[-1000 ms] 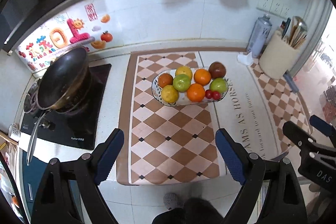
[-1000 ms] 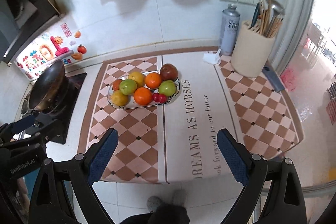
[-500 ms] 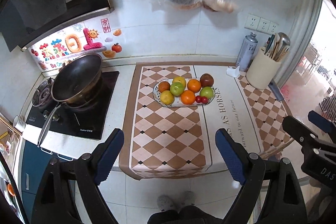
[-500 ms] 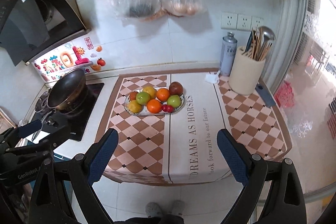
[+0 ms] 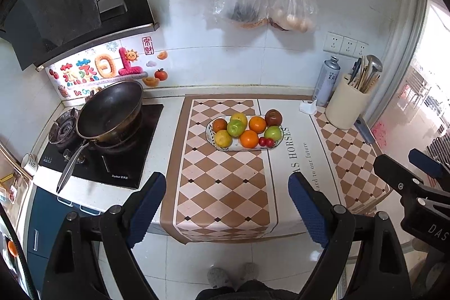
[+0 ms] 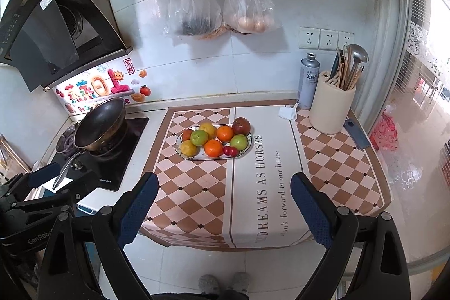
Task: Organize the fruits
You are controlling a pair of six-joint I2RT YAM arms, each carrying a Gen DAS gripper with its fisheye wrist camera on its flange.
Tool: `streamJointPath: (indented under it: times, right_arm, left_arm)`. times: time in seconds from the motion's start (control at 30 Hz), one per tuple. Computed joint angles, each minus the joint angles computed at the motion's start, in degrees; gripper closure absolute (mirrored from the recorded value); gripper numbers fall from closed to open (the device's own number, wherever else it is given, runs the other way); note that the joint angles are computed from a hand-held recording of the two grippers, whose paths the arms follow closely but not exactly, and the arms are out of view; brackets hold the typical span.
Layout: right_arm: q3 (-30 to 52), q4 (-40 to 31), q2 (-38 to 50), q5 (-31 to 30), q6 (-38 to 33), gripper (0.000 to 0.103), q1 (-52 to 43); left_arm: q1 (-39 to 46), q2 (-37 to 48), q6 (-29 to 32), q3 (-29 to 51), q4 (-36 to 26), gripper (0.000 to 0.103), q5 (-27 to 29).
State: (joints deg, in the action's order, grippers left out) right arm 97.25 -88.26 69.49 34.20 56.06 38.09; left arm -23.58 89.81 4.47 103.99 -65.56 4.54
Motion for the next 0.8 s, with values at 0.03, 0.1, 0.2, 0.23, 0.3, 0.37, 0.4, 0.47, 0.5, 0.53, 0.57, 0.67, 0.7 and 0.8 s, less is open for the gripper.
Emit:
streamJointPath:
  times: [0.03,0.1,0.2,0.23,0.3,0.37,0.4,0.47,0.5,0.53,0.57,0.67,0.7,0.8]
  right_arm:
    - [-0.3,0.6,-0.1,-0.5,-0.5,0.006,-0.5]
    - [-1.4,2.4,-0.4,-1.8,-2.2,0.006,-2.2]
    - [-3.2,5.6,-0.4,-4.2,-5.1,0.004,-5.6]
    - [-3.9,6.7,-0.3,-4.8,-6.2,0.002,-6.8]
    - [-5.5,9.8,-0.2,-5.7,-8.6,0.002,-9.8]
    - [-6.7,12.5,0.5,-6.2,-10.8,0.002,-12.6]
    - [-7.2,13.9,1.0,-6.9,-12.1,0.002,-14.3]
    - [-8.3,16.8,2.0,-8.2,-14.4,0.002,-17.5]
    - [-8.5,17.8,2.8,-8.7,-15.5,0.002,-18.9]
    - [-8.8,19.0,3.5,-9.2,-16.6,0.002,-20.2]
    - [-9.0,20.3,4.3,-9.8,-17.7,0.002,-21.6]
    - [-9.2,23.1,7.2,-11.3,-20.8,0.002,-24.9]
    - [-9.3,24.2,8.1,-12.0,-21.8,0.002,-26.1]
    - [-9.3,25.8,10.6,-13.2,-23.5,0.002,-28.4]
  left_arm:
    - [-0.1,0.2,-0.2,0.1,0.0,0.014,-0.3]
    - [0.0,0.8,-0.5,0.5,0.1,0.014,-0.5]
    - [0.2,2.5,-0.9,1.5,0.5,0.014,-0.5]
    - [0.5,3.0,-0.9,1.8,0.8,0.011,-0.2]
    - [0.5,4.5,-1.1,2.3,1.7,0.0,-0.4]
    - [0.1,5.8,-1.3,2.5,3.3,0.0,-1.8]
    - [-0.1,6.7,-1.4,2.9,3.6,0.0,-2.3]
    - [-0.2,9.1,-1.8,4.6,3.9,0.0,-2.7]
    - [-0.3,10.2,-1.9,5.3,4.1,0.0,-2.8]
    - [-0.4,11.4,-2.0,6.2,4.6,0.0,-3.3]
    - [-0.6,12.4,-2.0,6.8,5.0,0.0,-3.8]
    - [-0.8,16.6,-2.6,10.8,4.3,0.0,-4.2]
    - [-0.9,18.2,-2.9,12.4,4.0,0.0,-4.3]
    - [-1.6,21.7,-3.2,15.3,4.1,0.0,-5.5]
